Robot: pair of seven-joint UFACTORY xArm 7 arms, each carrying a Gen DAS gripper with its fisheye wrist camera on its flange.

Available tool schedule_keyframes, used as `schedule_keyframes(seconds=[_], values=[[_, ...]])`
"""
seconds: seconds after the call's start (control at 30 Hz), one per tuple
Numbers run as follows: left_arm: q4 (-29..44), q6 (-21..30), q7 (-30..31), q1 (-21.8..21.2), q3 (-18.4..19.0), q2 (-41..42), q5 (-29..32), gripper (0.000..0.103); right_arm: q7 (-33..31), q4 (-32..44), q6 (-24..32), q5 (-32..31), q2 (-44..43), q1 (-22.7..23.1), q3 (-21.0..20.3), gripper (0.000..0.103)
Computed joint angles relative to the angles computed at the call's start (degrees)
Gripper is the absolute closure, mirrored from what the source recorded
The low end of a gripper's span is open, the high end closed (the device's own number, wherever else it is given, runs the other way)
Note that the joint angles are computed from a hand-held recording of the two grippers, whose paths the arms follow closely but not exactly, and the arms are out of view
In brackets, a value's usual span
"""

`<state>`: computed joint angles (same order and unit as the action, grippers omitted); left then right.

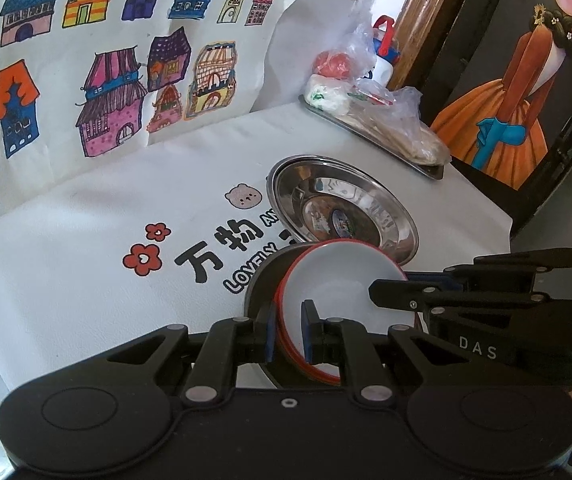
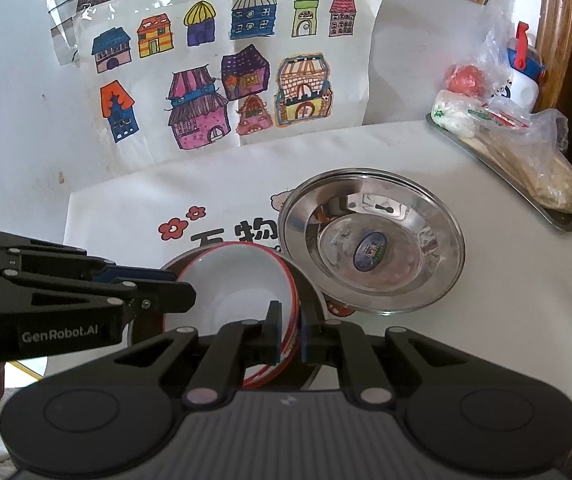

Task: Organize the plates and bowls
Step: 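Carry the second white bowl with both tools over the first white bowl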

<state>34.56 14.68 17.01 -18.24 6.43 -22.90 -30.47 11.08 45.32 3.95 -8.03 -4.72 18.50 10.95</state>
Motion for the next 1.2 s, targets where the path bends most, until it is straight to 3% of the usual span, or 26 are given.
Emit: schedule_keyframes(seconds=[0.17, 0.5, 0.73, 0.97, 1.1, 1.2], values=[[0.2, 0.2, 0.8, -0.8, 0.8, 0.1, -1.2, 0.087, 1.8, -0.5, -1.1, -2.9, 0.0, -0.9, 0.6, 0.093], [0.5, 1.1, 2.4, -0.9, 1.1, 0.0, -3.2, 0.084, -3.4, 0.1, -0.2, 2.3, 0.2, 0.9, -0.7, 0.093], [0.7, 1.3, 3.0, -0.7, 1.1, 0.1, -4.0, 0.084, -9.6, -0.7, -1.4, 10.3, -0.2, 3.0, -2.4, 0.087], [0.7, 1.3, 3.8, -0.9, 1.1, 0.2, -4.7, 0.082, -10.5, -1.4, -2.5, 10.5, -1.2, 2.4, -2.0, 0.086], [0.7, 1.2, 4.1, -0.9, 0.9, 0.2, -5.0, 0.078, -15.5, -1.3, -2.6, 15.7, -1.0, 5.3, -3.9, 0.095], [0.8, 1.5, 4.0, -0.7, 0.8, 0.3, -5.0, 0.078, -15.2, -1.3, -3.0, 14.8, -0.6, 4.4, -3.0, 0.097]])
